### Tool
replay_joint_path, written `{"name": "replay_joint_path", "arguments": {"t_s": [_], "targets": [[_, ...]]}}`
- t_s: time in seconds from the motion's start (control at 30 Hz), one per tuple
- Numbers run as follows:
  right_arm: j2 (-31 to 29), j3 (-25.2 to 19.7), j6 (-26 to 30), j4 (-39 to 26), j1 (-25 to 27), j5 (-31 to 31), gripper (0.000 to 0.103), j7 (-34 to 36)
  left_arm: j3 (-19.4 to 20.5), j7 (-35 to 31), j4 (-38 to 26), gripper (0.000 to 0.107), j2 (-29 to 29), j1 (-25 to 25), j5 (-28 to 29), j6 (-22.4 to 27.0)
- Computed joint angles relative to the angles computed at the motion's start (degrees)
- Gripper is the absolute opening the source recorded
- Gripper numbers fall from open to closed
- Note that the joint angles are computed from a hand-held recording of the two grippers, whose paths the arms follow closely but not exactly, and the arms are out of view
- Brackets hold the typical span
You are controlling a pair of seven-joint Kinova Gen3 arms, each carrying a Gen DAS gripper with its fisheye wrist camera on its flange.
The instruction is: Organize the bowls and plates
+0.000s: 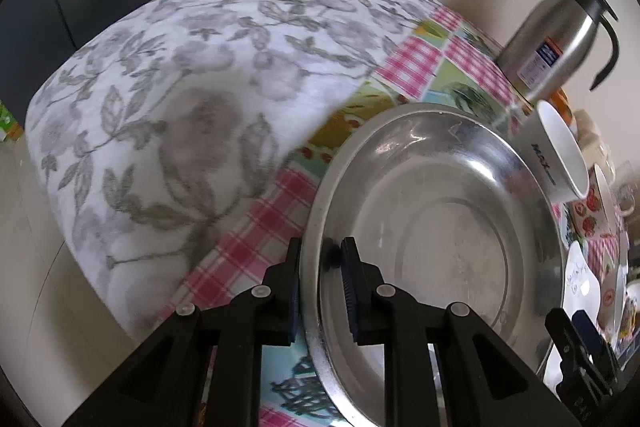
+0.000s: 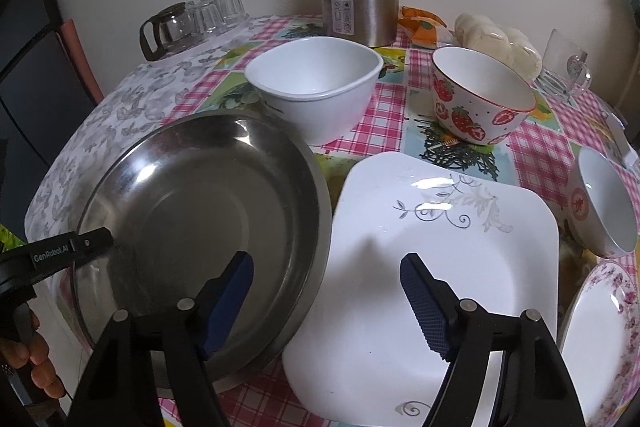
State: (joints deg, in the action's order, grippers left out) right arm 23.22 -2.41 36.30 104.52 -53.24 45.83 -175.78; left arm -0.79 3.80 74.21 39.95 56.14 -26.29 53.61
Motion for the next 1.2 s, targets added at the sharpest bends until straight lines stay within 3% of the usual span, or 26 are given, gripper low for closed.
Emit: {"name": "replay_joint_path", "arguments": {"t_s": [0.37, 0.47, 0.7, 0.97, 1.07, 1.2], "targets": [[2.4, -0.6, -0.4, -2.7, -1.0, -1.1, 0.071, 4.2, -0.8, 4.7, 4.0, 0.02, -1.3, 0.3, -1.4, -2.4], [3.5, 0.4, 1.8, -4.0, -2.7, -0.9, 0.071, 4.0, -0.9, 5.4, 4.4, 0.021, -1.4, 0.4, -1.9, -2.6], [2.8, 0.9, 0.5, -3.2, -2.0, -2.3, 0.065, 2.7, -1.1, 6.9, 5.1, 0.022, -1.4, 0.6, -3.0, -2.8], [2.4, 1.0, 0.0, -3.0, -3.2, 0.4, 0.064, 2.1, -1.1, 7.9, 5.6, 0.022, -1.6, 0.7, -3.5, -3.3], [2.1, 0.9, -1.8, -2.4, -2.9, 0.8, 0.064, 2.0, -1.2, 8.3, 5.8, 0.022, -1.7, 0.8, -3.7, -3.5], [2.7, -1.1, -5.8, -2.4, 0.3, -4.1, 0.064, 7.0, -1.3, 9.0, 6.3, 0.022, -1.8, 0.9, -4.2, -3.9]]}}
